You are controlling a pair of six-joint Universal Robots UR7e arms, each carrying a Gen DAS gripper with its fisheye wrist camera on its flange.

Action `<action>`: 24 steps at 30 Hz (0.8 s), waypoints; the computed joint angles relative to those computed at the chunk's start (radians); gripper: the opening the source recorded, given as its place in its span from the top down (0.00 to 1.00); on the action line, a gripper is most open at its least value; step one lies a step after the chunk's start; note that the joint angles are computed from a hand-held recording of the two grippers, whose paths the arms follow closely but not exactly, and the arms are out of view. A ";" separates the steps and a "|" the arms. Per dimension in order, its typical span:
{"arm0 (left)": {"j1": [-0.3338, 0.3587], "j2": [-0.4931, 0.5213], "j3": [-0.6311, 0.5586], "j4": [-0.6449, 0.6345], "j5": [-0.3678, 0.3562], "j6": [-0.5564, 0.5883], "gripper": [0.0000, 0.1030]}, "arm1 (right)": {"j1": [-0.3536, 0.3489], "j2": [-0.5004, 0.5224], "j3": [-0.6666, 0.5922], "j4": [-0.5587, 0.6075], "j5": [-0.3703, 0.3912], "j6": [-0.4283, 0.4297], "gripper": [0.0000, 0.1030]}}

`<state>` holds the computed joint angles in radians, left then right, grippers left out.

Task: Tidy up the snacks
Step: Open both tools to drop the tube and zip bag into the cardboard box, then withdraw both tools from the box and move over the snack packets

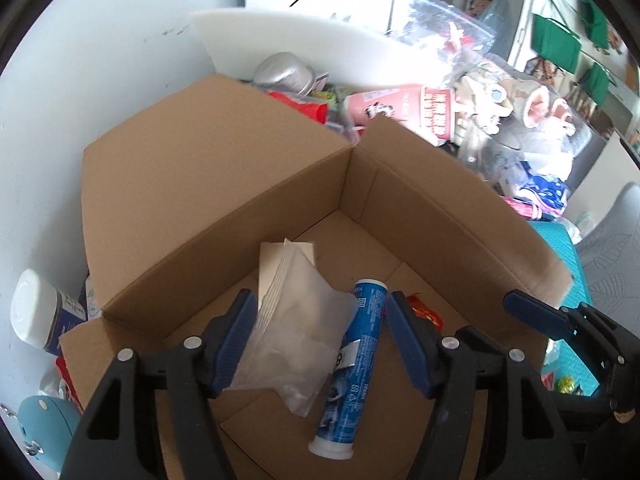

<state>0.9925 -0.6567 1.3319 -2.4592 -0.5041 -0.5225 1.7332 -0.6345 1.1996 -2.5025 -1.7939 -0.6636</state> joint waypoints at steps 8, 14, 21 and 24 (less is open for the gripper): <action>-0.047 -0.012 0.045 -0.134 -0.024 0.097 0.36 | -0.006 -0.082 0.079 -0.053 -0.003 0.021 0.45; -0.087 -0.028 0.071 -0.171 -0.021 0.132 0.36 | 0.003 -0.149 0.146 -0.119 0.005 0.015 0.45; -0.157 -0.055 0.135 -0.271 0.016 0.208 0.36 | 0.012 -0.240 0.248 -0.207 0.009 -0.011 0.45; -0.179 -0.064 0.158 -0.300 0.011 0.229 0.36 | 0.012 -0.279 0.291 -0.244 0.019 -0.018 0.44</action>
<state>0.8131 -0.7204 1.4895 -2.7597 -0.4927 -0.2936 1.7447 -0.9131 1.4908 -2.7465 -1.7754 -0.6815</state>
